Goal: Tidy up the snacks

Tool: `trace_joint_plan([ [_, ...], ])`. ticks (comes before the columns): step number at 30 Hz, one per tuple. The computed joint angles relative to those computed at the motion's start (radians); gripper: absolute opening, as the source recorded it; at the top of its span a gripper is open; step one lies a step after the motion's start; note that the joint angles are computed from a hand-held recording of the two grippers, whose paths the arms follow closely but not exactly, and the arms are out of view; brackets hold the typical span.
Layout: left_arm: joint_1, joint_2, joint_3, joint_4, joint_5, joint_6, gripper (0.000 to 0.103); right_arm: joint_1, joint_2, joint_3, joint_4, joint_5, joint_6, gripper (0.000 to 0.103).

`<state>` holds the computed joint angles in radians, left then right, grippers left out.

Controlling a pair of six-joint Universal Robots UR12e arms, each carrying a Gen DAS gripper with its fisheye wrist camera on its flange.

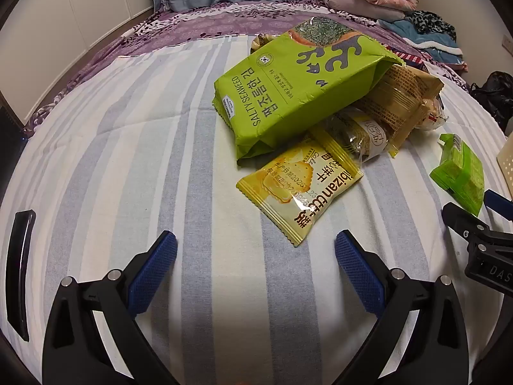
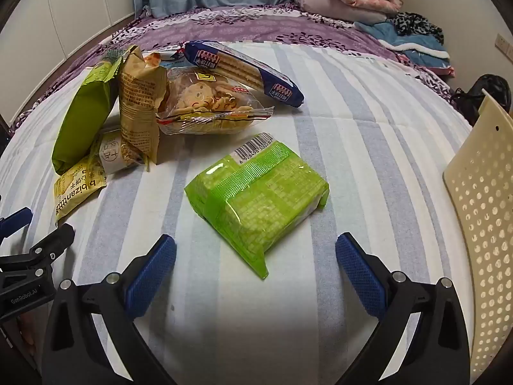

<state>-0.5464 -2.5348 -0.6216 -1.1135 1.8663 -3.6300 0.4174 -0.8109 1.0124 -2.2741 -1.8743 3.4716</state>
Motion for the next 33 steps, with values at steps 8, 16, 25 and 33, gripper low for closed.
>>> trace_joint_plan([
  [8, 0.003, -0.002, 0.003, -0.006, -0.005, 0.001, 0.101, -0.005, -0.001, -0.003, 0.013, 0.035, 0.014, 0.098],
  [16, 0.000, -0.002, 0.005, -0.007, 0.003, 0.001, 0.101, -0.007, -0.002, 0.000, 0.010, 0.045, 0.017, 0.098],
  [25, -0.001, -0.004, 0.012, -0.013, 0.006, 0.000, 0.101, -0.006, -0.002, -0.001, 0.011, 0.045, 0.018, 0.098],
  [33, -0.002, -0.005, 0.012, -0.012, 0.006, -0.001, 0.101, -0.007, -0.002, -0.001, 0.011, 0.046, 0.018, 0.098],
])
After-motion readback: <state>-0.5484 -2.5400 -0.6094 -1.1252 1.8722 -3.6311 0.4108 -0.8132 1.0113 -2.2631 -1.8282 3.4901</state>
